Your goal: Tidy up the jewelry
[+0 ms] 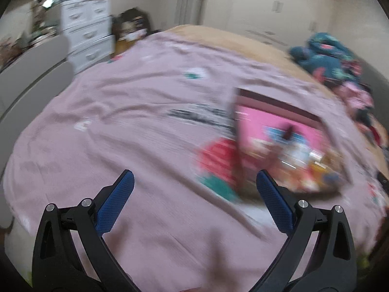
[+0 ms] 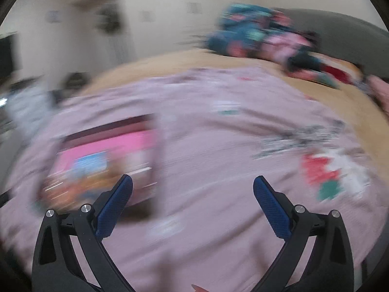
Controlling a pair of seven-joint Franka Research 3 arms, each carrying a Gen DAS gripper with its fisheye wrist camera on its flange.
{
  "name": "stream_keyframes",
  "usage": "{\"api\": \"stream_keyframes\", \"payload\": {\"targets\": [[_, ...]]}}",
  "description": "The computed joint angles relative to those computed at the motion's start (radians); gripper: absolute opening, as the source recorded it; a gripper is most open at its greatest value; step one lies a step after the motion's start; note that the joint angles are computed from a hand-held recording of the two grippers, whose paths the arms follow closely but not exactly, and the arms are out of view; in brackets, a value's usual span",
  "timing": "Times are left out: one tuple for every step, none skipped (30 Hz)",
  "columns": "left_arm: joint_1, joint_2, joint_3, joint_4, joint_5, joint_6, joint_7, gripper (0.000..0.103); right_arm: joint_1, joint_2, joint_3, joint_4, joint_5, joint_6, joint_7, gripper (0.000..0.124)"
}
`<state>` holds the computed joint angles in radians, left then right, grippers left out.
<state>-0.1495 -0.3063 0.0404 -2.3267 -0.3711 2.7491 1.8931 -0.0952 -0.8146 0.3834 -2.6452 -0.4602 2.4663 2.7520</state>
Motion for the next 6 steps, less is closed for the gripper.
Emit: {"api": "stream_keyframes", "payload": {"targets": [[0.034, 0.063, -0.017, 0.043, 0.046, 0.025, -0.047, 0.094, -0.055, 0.034, 0.000, 0.015, -0.023, -0.045, 0.002, 0.099], [0.078, 0.127, -0.044, 0.087, 0.122, 0.045, -0.120, 0.094, -0.101, 0.080, -0.011, 0.039, -0.041, -0.105, 0.002, 0.099], [0.112, 0.188, -0.063, 0.137, 0.196, 0.046, -0.183, 0.094, -0.130, 0.118, -0.036, 0.054, -0.055, -0.136, 0.011, 0.099], [0.128, 0.226, -0.071, 0.170, 0.228, 0.043, -0.209, 0.094, -0.146, 0.144, -0.066, 0.055, -0.071, -0.132, 0.025, 0.099], [0.149, 0.284, -0.082, 0.221, 0.293, 0.033, -0.263, 0.094, -0.167, 0.165, -0.087, 0.053, -0.098, -0.123, 0.049, 0.099], [0.161, 0.318, -0.089, 0.253, 0.335, 0.025, -0.297, 0.094, -0.198, 0.191, -0.102, 0.052, -0.137, -0.122, 0.081, 0.099]]}}
